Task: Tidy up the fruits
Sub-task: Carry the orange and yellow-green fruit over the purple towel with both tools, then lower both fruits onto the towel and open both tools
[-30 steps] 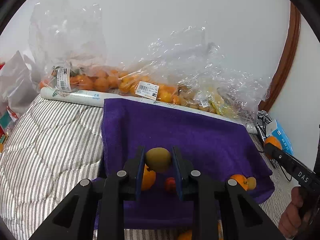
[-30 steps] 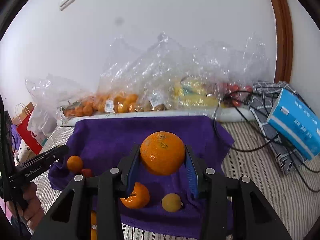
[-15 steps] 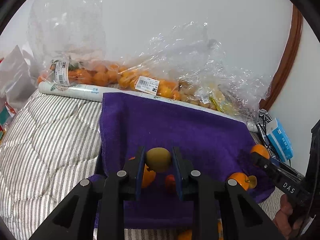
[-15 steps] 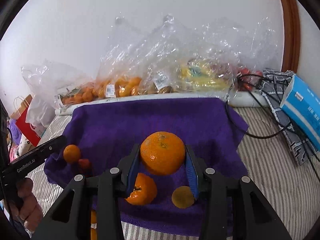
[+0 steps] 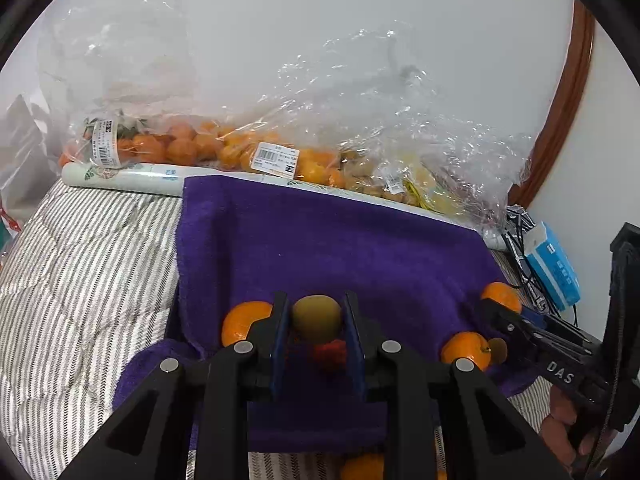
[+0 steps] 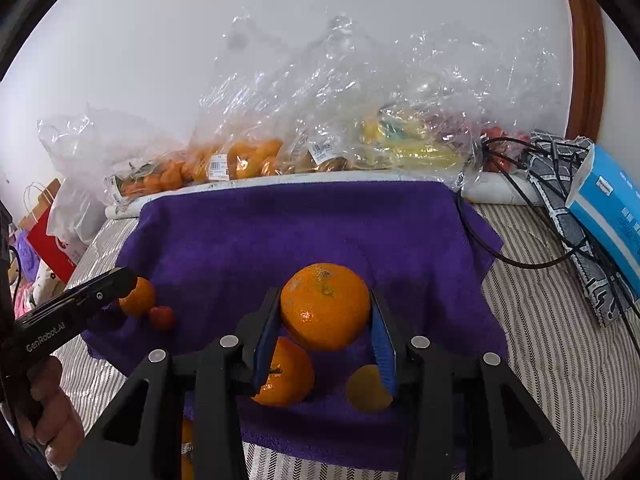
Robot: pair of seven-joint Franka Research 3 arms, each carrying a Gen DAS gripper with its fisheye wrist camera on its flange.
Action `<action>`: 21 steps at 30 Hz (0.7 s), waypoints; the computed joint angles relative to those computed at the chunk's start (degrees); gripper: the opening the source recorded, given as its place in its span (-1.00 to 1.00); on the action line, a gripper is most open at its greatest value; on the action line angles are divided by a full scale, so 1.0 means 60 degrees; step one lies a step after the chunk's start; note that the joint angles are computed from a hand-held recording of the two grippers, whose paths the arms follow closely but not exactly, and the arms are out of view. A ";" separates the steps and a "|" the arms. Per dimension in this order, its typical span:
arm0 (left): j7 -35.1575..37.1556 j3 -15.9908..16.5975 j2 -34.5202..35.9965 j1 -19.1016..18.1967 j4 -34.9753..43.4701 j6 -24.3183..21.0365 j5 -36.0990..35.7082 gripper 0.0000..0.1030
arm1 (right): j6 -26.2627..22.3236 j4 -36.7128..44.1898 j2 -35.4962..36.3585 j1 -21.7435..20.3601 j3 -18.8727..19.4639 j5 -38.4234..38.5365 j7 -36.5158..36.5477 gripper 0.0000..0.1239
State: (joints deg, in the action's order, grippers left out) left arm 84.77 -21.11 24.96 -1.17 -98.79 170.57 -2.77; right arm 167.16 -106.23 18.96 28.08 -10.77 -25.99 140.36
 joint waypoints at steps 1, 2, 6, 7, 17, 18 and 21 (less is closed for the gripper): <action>0.0125 -0.0155 0.0002 0.0123 -0.0026 -0.0002 -0.0088 -0.51 | -0.0030 0.0013 0.0014 -0.0029 0.0039 0.0054 -0.0056 -0.31; 0.0257 -0.0298 0.0016 0.0232 -0.0026 -0.0020 -0.0179 -0.51 | -0.0033 0.0018 0.0026 -0.0035 0.0050 0.0078 -0.0080 -0.31; 0.0623 -0.0570 0.0050 0.0419 -0.0012 -0.0089 -0.0447 -0.51 | -0.0113 0.0059 0.0076 -0.0007 0.0035 0.0085 -0.0150 -0.31; 0.0667 -0.0574 0.0051 0.0413 -0.0003 -0.0117 -0.0490 -0.51 | -0.0176 0.0087 0.0100 -0.0026 0.0065 0.0125 -0.0201 -0.31; 0.0856 -0.0348 0.0099 0.0167 0.0114 -0.0363 -0.0623 -0.51 | -0.0374 0.0214 0.0178 -0.0165 0.0262 0.0474 -0.0651 -0.31; 0.0831 -0.0307 0.0107 0.0136 0.0132 -0.0387 -0.0622 -0.51 | -0.0388 0.0217 0.0181 -0.0173 0.0277 0.0506 -0.0703 -0.31; 0.0898 -0.0338 0.0139 0.0163 0.0184 -0.0504 -0.0708 -0.51 | -0.0450 0.0252 0.0207 -0.0126 0.0240 0.0494 -0.0753 -0.31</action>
